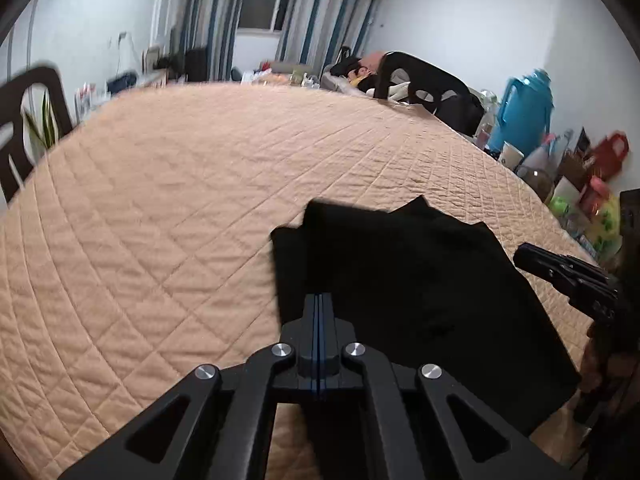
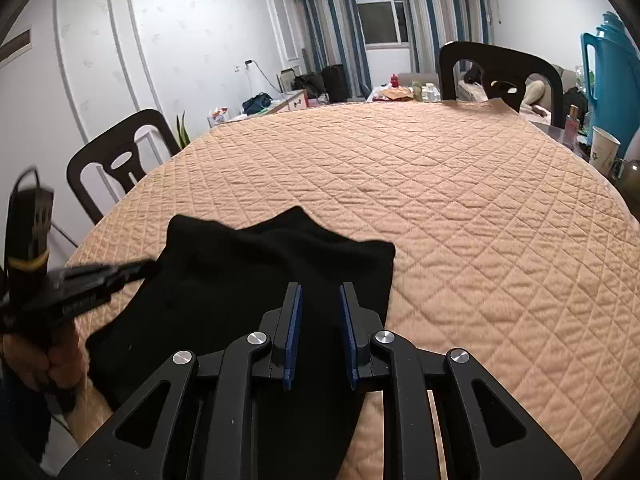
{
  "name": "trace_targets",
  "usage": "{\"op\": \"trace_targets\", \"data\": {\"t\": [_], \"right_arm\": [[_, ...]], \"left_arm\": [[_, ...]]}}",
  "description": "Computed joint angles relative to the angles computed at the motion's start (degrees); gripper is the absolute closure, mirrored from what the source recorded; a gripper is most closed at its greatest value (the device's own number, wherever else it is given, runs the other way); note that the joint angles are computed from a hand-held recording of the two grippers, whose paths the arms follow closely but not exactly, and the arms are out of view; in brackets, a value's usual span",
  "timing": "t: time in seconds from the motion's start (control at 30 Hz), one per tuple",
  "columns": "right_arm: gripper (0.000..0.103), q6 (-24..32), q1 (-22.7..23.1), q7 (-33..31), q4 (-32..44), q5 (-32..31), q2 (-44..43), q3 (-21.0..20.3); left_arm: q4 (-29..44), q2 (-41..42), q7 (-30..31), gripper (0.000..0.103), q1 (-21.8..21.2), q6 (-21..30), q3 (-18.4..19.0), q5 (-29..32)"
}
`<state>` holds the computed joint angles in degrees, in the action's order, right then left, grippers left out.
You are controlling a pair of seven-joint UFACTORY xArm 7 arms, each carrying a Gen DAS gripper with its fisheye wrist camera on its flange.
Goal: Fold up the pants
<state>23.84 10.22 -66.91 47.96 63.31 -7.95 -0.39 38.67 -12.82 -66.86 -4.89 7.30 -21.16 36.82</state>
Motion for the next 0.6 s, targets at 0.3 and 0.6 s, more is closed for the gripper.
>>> {"op": "trace_targets", "data": {"t": [0.3,0.6], "right_arm": [[0.084,1.3,-2.4,13.3,8.0,-14.4,9.6,2.5],[0.084,-2.0,-3.3,9.8,7.1,-11.8,8.2,4.0]], "left_arm": [[4.0,0.7,2.0,0.101,0.2,1.3,-0.7,1.5],[13.8,10.4,5.9,0.096,-5.8,8.1,3.7,3.2]]}}
